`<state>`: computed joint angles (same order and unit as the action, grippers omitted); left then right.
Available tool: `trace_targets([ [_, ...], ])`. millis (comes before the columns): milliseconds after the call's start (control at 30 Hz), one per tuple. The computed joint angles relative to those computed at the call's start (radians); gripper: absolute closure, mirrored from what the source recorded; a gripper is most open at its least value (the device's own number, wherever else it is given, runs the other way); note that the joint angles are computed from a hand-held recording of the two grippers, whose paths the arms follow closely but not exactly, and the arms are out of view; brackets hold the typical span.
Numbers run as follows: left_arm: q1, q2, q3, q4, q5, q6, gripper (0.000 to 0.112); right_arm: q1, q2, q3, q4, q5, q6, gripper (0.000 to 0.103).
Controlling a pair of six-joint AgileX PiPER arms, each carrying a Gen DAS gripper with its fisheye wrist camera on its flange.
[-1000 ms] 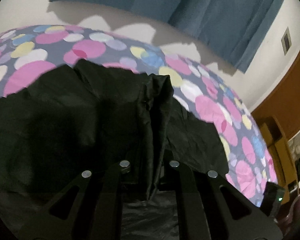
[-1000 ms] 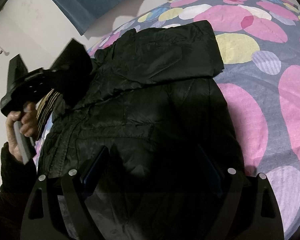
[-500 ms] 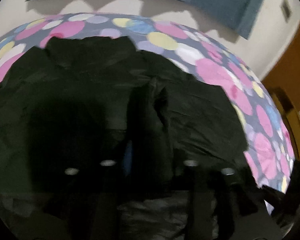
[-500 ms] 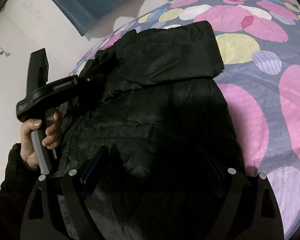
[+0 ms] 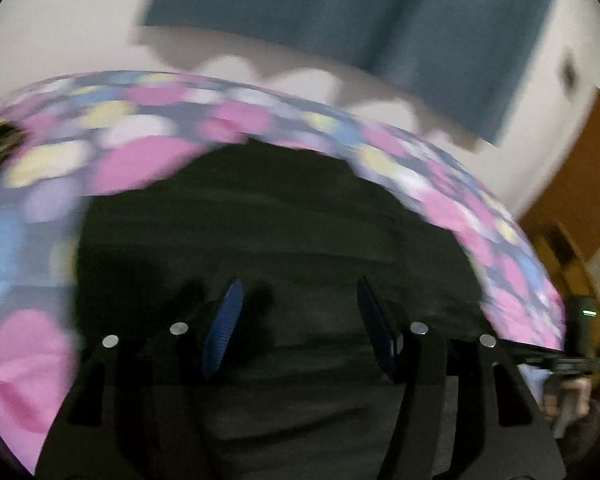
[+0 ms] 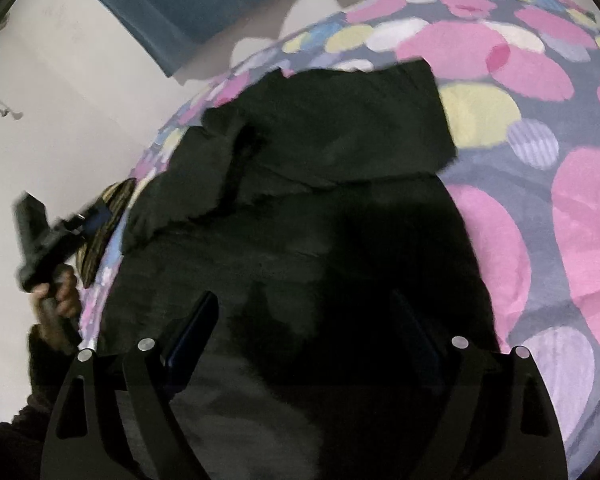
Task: Fold large clothes
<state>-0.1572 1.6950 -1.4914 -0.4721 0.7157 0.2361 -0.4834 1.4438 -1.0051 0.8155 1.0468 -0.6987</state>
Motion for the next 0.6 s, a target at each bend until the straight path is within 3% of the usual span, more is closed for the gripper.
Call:
trace_targets([
  [133, 0.213, 0.069, -0.019, -0.075, 0.052, 0.086, 0.052, 0.098, 0.008, -0.108, -0.001, -0.004, 0.078, 0.018],
  [233, 0.278, 0.149, -0.067, -0.101, 0.079, 0.099, 0.052, 0.198, 0.121, -0.235, -0.001, -0.018, 0.142, 0.019],
  [367, 0.289, 0.213, -0.11, -0.091, 0.08, 0.097, 0.046, 0.319, 0.338, -0.445, -0.077, -0.043, 0.296, 0.044],
  [500, 0.302, 0.256, -0.139, -0.149, 0.085, 0.126, 0.043, 0.367, 0.473, -0.563, -0.113, -0.034, 0.381, 0.053],
  [600, 0.28, 0.299, -0.189, -0.091, 0.084, 0.093, 0.045, 0.391, 0.512, -0.598, -0.168, -0.043, 0.412, 0.062],
])
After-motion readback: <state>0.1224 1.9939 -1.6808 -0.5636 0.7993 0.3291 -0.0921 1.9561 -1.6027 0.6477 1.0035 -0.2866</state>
